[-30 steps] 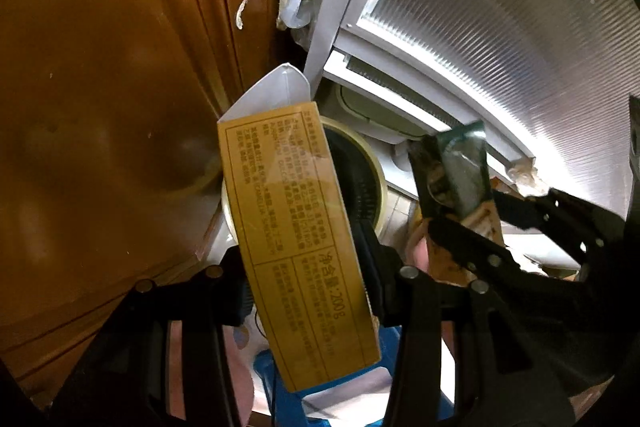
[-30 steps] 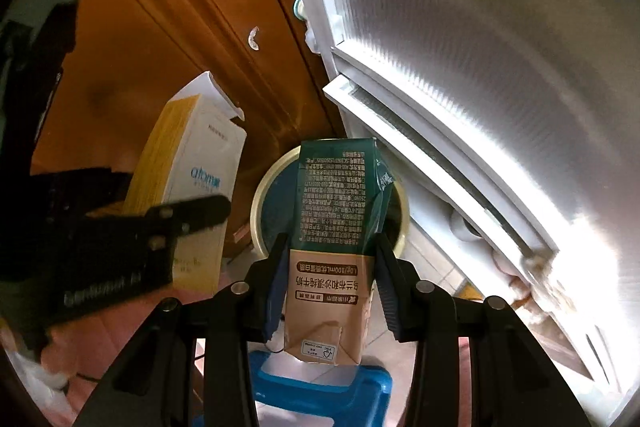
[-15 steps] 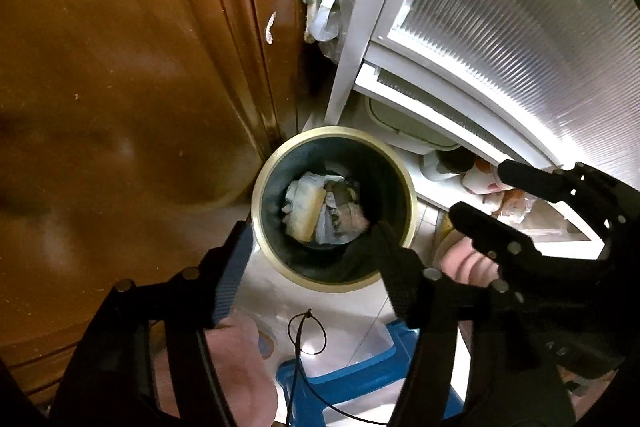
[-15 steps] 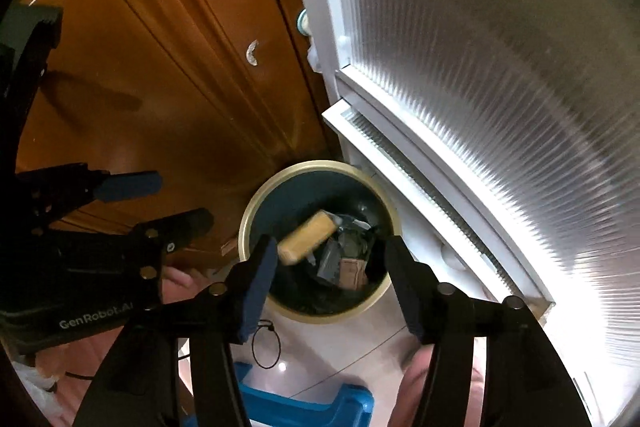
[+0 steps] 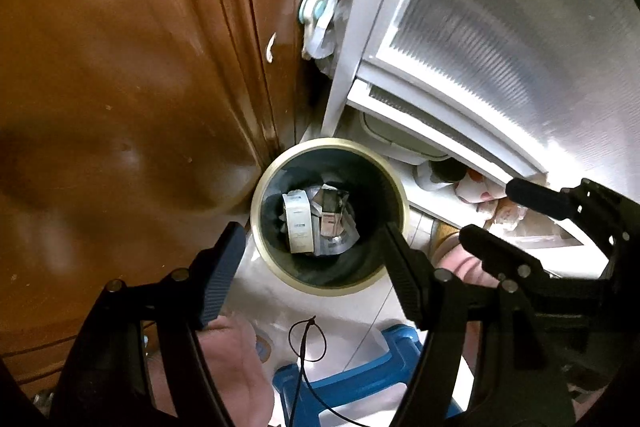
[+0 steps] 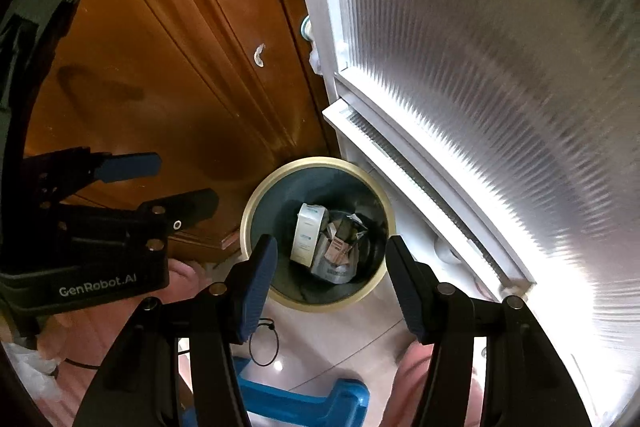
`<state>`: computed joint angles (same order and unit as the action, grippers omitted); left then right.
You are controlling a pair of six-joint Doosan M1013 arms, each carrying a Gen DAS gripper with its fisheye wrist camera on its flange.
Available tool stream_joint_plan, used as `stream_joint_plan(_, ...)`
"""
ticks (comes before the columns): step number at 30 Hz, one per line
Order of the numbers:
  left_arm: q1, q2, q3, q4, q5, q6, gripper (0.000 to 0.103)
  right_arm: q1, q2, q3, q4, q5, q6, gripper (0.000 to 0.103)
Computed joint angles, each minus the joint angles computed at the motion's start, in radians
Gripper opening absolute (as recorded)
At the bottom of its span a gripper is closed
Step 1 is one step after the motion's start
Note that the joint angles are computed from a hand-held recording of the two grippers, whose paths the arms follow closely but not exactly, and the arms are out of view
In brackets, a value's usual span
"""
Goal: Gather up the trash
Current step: 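Raise both tools back up toward the counter trash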
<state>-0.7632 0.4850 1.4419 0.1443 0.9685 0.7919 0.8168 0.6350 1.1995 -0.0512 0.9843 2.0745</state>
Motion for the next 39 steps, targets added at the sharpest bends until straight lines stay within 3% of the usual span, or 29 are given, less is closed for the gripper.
stream_joint_plan(14,-0.080,-0.122,-0.032,0.157,0.021,-0.042,0.067,0.019,-0.116,0.003,-0.103,0.010,0.096,0.058)
stream_joint_plan(25,-0.103,-0.198,-0.118,0.251,0.054,-0.052,0.067,0.046,-0.194,-0.059,-0.202,0.001,0.151,0.058)
stream_joint_plan(30,-0.085,-0.206,-0.202,0.242,0.095,0.003,0.067,0.049,-0.201,-0.134,-0.250,0.003,0.142,0.058)
stream_joint_plan(34,-0.072,-0.197,-0.298,0.265,0.158,0.056,0.067,0.041,-0.176,-0.251,-0.282,0.060,0.097,0.058)
stream_joint_plan(39,-0.037,-0.131,-0.481,0.273,0.282,0.154,0.067,0.006,-0.122,-0.437,-0.259,0.154,0.044,0.061)
